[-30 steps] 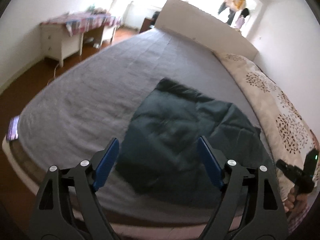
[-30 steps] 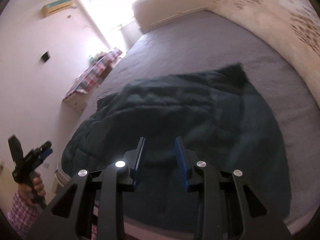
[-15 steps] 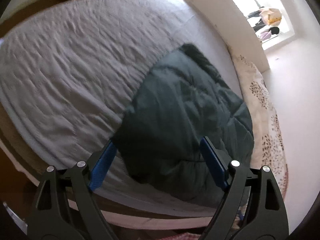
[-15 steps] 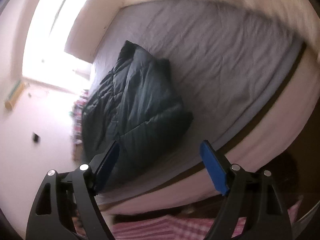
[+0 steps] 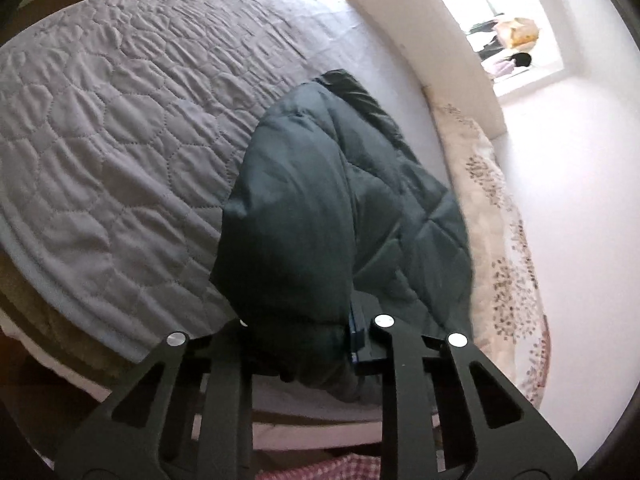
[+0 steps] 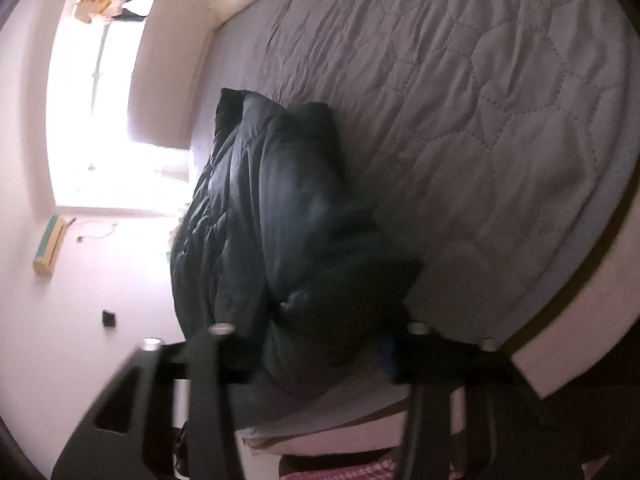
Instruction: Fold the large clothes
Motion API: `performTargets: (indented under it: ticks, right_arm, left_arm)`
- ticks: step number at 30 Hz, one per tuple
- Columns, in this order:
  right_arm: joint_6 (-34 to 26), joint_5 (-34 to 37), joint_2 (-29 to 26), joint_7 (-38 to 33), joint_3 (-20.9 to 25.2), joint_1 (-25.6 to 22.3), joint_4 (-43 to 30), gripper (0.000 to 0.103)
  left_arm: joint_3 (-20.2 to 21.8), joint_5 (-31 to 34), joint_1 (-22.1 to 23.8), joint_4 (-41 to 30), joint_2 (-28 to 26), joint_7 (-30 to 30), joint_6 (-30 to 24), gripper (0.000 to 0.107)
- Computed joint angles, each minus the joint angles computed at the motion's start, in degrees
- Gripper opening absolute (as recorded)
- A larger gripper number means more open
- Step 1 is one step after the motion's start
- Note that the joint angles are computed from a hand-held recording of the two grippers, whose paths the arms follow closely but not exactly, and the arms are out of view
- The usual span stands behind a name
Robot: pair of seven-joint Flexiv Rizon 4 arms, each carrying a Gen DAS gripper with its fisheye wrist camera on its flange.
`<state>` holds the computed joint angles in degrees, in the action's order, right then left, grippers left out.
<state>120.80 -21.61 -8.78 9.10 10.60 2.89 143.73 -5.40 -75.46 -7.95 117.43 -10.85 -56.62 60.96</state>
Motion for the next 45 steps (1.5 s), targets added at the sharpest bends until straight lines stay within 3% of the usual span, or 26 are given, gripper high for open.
performTargets:
  ticks: [4, 7, 12, 16, 19, 21, 23, 24, 26, 31, 33, 36, 37, 39, 41, 43, 45]
  right_arm:
    - [7.8, 0.9, -0.9, -3.0, -0.1, 0.0, 2.4, 0.024]
    - [11.2, -2.8, -0.7, -3.5, -0.5, -1.1, 4.8, 0.023]
    - [15.6, -1.7, -1.9, -5.5, -0.4, 0.6, 8.4, 0.023]
    - [13.5, 0.9, -0.7, -7.4, -0.4, 2.5, 9.7, 0.023]
    - [9.9, 3.1, 1.6, -9.0, -0.2, 4.3, 9.7, 0.024]
    - [4.2, 3.5, 4.2, -9.2, -0.4, 4.8, 9.4, 0.033]
    - [-6.7, -3.8, 9.7, -2.8, -2.5, 4.7, 8.4, 0.066]
    - [-11.7, -7.4, 12.8, 0.2, -3.5, 4.4, 8.7, 0.066]
    - [-17.4, -6.2, 17.4, -0.7, -2.8, 5.3, 9.1, 0.066]
    - [-40.1, -11.1, 27.6, -1.4, 5.7, -0.9, 4.4, 0.066]
    - [-43.6, -12.8, 28.5, -2.5, 6.9, -1.2, 2.3, 0.066]
    - [-43.7, -15.2, 23.2, -7.7, 6.3, 1.2, -4.0, 0.066]
    - [-42.7, -16.1, 21.7, -9.7, 5.7, 1.9, -5.4, 0.064]
    - [-41.9, -15.0, 16.2, -16.9, 4.4, 5.6, -11.1, 0.045]
    - [-42.1, -12.8, 10.8, -22.6, 3.3, 9.3, -16.9, 0.02]
    - [-41.1, -10.6, 5.5, -27.6, 2.3, 12.5, -22.6, 0.007]
    - [-42.6, -10.0, 1.1, -31.0, 1.2, 15.2, -28.1, 0.005]
  left_arm:
    - [1.7, 1.4, 0.2, 3.9, 4.4, 0.3, -2.8, 0.019]
    - [3.0, 2.4, 0.0, 7.1, 7.3, -0.7, -3.9, 0.019]
    - [3.9, 2.0, -0.6, 10.5, 8.9, -0.9, -3.5, 0.019]
    - [3.5, 3.9, -1.1, 10.2, 8.3, -1.6, -0.5, 0.02]
    - [3.5, 7.4, -1.1, 9.6, 8.0, -3.4, 0.8, 0.027]
    - [3.5, 10.5, -1.2, 9.7, 8.2, -6.4, 2.4, 0.044]
    - [3.6, 14.4, -1.4, 10.2, 8.6, -9.8, 4.8, 0.065]
    - [3.4, 13.7, -1.6, 10.6, 8.8, -9.2, 5.7, 0.071]
    - [2.8, 10.8, -2.5, 11.2, 9.3, -6.3, 7.6, 0.075]
    - [1.6, 6.0, -4.9, 11.6, 8.5, -4.0, 10.6, 0.079]
    - [1.3, 5.5, -5.3, 11.5, 7.6, -4.0, 10.5, 0.079]
    - [0.7, 2.6, -6.3, 12.1, 7.2, -2.7, 12.1, 0.082]
    - [0.6, 2.9, -6.6, 12.2, 7.0, -2.3, 13.4, 0.082]
    - [0.4, 3.7, -7.1, 12.3, 7.0, -0.4, 15.2, 0.082]
    - [0.4, 7.5, -7.4, 12.5, 6.8, -0.7, 18.0, 0.082]
    - [0.3, 10.3, -7.5, 12.7, 6.7, -1.1, 19.4, 0.082]
    - [0.4, 11.7, -7.1, 12.9, 6.6, -1.4, 19.8, 0.082]
